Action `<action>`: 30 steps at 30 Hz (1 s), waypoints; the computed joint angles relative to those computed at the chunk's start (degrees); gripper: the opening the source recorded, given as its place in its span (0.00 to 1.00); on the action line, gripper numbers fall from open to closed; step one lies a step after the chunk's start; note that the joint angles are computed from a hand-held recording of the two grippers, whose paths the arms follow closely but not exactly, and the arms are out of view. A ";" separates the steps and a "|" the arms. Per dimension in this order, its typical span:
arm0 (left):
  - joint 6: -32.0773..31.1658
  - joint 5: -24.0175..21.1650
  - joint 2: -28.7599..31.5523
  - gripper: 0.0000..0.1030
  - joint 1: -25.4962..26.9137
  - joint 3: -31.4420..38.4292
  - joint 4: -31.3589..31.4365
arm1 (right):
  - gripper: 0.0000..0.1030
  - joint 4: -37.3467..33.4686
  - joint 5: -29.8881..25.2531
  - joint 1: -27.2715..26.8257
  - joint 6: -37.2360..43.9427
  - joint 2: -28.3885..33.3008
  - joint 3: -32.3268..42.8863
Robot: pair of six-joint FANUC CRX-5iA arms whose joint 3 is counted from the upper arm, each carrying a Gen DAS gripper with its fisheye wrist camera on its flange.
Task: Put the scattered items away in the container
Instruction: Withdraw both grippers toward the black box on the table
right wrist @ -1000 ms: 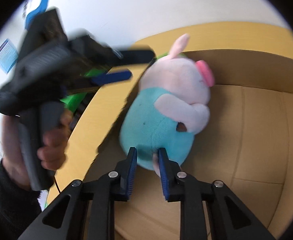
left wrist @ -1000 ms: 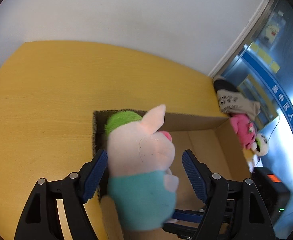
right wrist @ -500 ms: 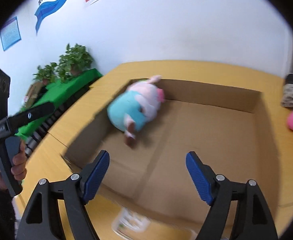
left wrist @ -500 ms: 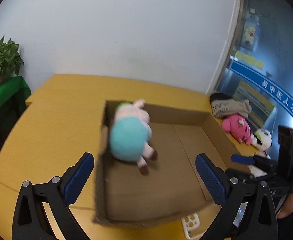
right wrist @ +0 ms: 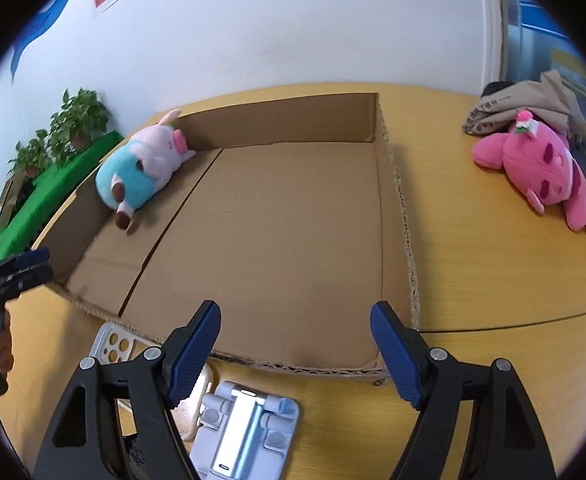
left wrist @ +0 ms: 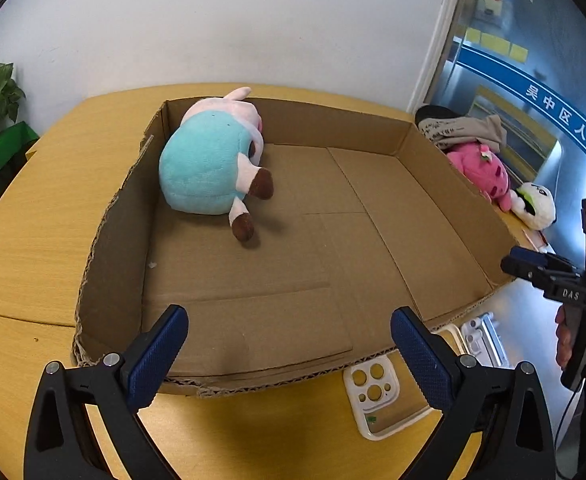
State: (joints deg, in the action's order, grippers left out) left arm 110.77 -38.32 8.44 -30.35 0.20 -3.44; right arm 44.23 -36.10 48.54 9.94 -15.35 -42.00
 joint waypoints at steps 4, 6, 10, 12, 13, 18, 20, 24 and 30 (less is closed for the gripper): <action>13.02 -1.19 -2.70 0.99 -3.35 1.86 -10.54 | 0.76 4.63 -2.38 3.43 -4.83 -2.18 -0.86; 22.21 -3.34 -4.05 1.00 -7.25 4.05 -19.88 | 0.77 8.32 -4.53 5.75 -6.92 -2.49 -0.52; 35.95 -8.12 -5.87 1.00 -15.18 7.28 -33.68 | 0.78 13.35 -8.87 10.17 -9.51 -3.29 0.10; 38.58 -9.09 -6.41 1.00 -17.27 7.88 -36.04 | 0.78 14.26 -9.82 10.99 -8.79 -3.08 0.81; 38.90 -9.24 -6.54 1.00 -17.59 8.12 -36.23 | 0.78 14.72 -10.50 11.19 -8.52 -2.82 1.25; 40.59 -12.33 -6.36 1.00 -19.68 10.09 -38.52 | 0.78 15.95 -12.28 11.27 -6.77 -1.75 2.92; 40.15 -13.54 -6.18 1.00 -20.60 10.74 -39.63 | 0.78 15.77 -12.09 11.21 -6.50 -1.55 3.25; 39.17 -13.66 -5.90 1.00 -21.35 10.93 -39.84 | 0.78 14.83 -11.87 11.62 -7.04 -1.37 3.32; 36.44 -11.65 -5.54 1.00 -20.60 10.19 -36.31 | 0.78 13.44 -11.79 12.36 -7.09 -1.45 3.38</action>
